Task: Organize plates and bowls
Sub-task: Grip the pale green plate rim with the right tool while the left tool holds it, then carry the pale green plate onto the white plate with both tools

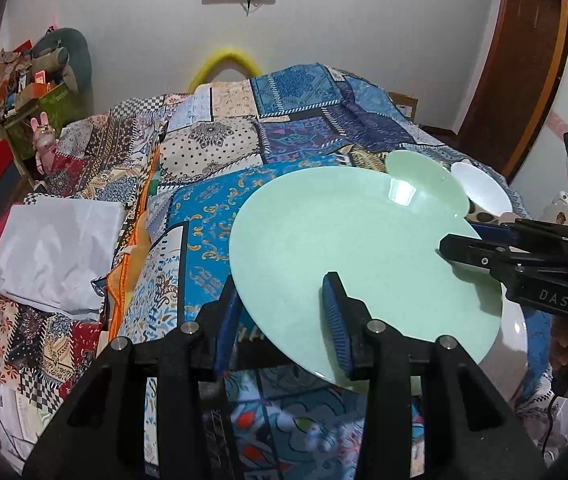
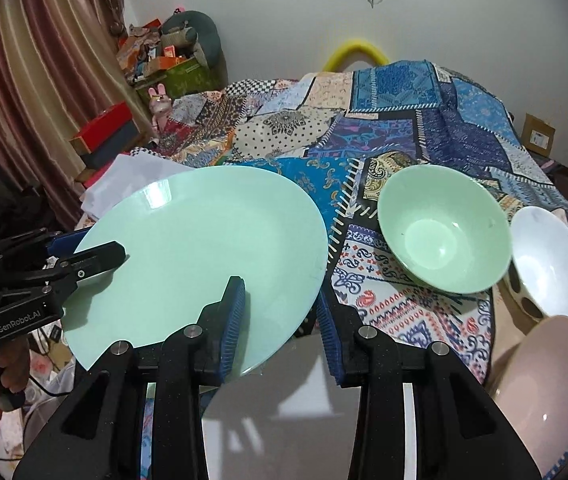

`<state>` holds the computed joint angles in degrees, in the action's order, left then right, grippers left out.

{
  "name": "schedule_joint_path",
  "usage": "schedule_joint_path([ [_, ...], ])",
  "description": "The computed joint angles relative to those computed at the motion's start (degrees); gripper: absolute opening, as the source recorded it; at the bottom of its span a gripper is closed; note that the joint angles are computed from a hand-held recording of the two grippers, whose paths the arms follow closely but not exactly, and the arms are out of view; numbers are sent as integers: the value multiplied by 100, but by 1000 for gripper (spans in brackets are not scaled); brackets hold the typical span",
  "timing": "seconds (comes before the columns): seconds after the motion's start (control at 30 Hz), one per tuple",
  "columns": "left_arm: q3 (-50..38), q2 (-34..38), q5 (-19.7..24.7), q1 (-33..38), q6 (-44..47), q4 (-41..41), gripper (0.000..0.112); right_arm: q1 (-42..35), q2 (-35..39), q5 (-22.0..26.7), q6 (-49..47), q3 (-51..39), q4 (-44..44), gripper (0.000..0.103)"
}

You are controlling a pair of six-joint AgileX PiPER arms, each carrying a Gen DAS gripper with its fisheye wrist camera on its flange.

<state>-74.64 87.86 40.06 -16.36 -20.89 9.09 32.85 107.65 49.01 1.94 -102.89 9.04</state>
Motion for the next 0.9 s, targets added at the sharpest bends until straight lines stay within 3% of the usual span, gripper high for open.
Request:
schedule_joint_path([
  [0.47,183,-561,491,-998,-1181,893,41,-91,-1146,-461,-105,1378,71,33],
  [0.9,300,-663,721,-1793,-2034,1354,41,-275,-1949,-765,-208,2418,216,33],
])
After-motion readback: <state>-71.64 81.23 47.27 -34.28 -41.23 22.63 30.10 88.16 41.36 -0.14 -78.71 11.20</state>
